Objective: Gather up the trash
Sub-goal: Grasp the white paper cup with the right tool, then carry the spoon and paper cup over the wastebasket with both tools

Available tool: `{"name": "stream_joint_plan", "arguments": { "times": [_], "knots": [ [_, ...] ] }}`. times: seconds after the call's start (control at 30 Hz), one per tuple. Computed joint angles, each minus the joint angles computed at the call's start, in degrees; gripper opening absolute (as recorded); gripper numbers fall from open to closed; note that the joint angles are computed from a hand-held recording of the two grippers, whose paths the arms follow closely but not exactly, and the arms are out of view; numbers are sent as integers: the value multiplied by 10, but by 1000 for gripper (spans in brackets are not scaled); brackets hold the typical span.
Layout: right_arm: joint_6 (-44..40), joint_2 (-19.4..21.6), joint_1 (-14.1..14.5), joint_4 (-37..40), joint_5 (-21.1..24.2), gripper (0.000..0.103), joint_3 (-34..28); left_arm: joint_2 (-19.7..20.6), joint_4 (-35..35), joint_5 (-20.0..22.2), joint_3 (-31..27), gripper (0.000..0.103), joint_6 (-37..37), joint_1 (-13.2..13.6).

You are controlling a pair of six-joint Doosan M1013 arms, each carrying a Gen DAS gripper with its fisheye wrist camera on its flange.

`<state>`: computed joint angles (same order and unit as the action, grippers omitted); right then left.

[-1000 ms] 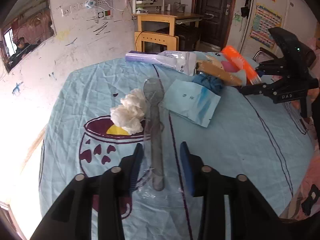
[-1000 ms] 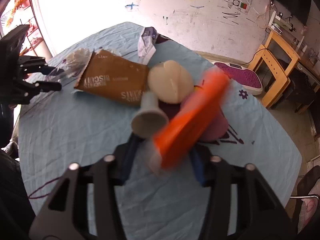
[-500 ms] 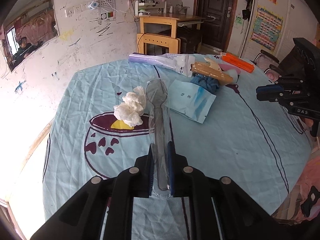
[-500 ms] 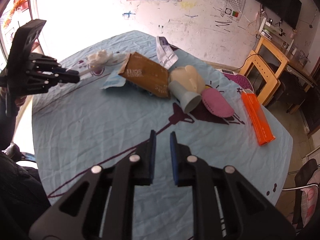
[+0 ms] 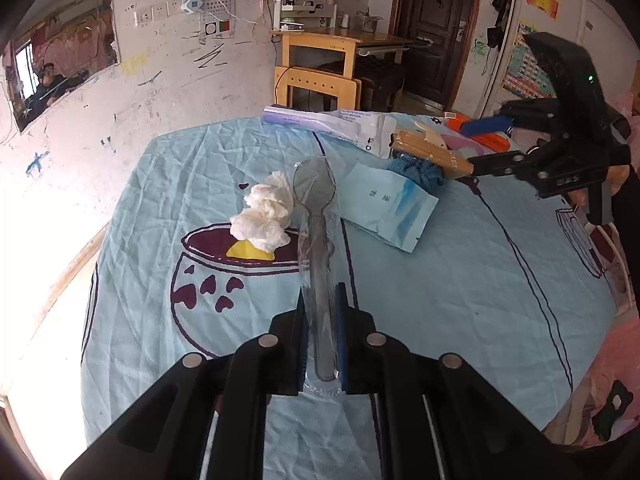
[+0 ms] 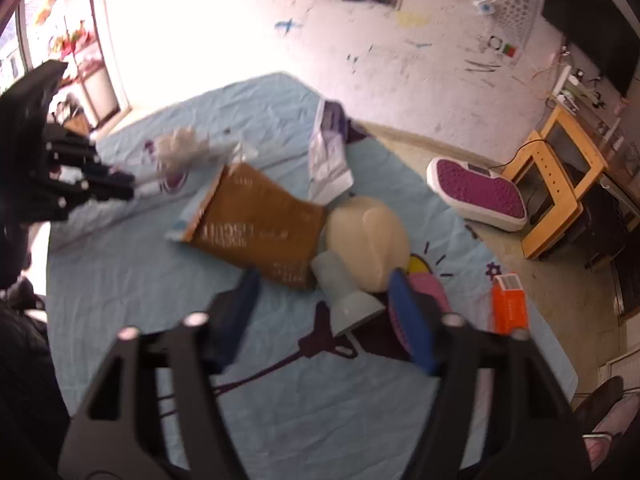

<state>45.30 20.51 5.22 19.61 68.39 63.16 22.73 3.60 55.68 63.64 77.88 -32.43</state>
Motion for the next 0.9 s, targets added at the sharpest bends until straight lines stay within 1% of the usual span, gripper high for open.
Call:
{"name": "stream_joint_plan", "arguments": {
  "times": [0.03, 0.07, 0.1, 0.13, 0.2, 0.23, 0.27, 0.33, 0.4, 0.5, 0.7, 0.8, 0.9],
  "knots": [
    [1, 7, 6, -25, 6, 40, -5, 0, -2, -1, 0, 8, 0, 0],
    [6, 15, 9, -40, 18, 39, -12, 0, -3, -2, 0, 8, 1, 1],
    [0, 18, 6, -29, 22, 39, -14, 0, -5, -3, 0, 8, 2, 2],
    [-1, 24, 3, -20, 37, 39, -22, 0, -7, -4, 1, 8, 3, 2],
    [4, 28, 3, -20, 47, 39, -29, 0, -12, -4, 1, 8, 3, 4],
    [2, 26, 4, -24, 47, 33, -29, -2, -8, -5, 2, 8, -2, 3],
    [-2, 23, 5, -27, 47, 32, -26, -3, -5, -6, 3, 8, -5, 1],
    [-5, 8, 9, -46, 26, 32, -6, -6, -7, -9, 4, 8, -2, 2],
    [0, -7, 6, -40, 17, 32, 12, -10, -6, -12, 7, 8, 0, 0],
    [4, -43, -5, -12, -13, 32, 52, -21, -5, -17, 16, 8, 7, -6],
    [5, -145, -29, 46, -111, 32, 162, -50, -8, -39, 33, 8, 42, -32],
    [13, -198, -49, 68, -160, 32, 216, -54, -30, -47, 28, 8, 78, -49],
    [44, -250, -72, 59, -207, 32, 266, -47, -60, -48, 12, 8, 124, -68]
  ]
}}
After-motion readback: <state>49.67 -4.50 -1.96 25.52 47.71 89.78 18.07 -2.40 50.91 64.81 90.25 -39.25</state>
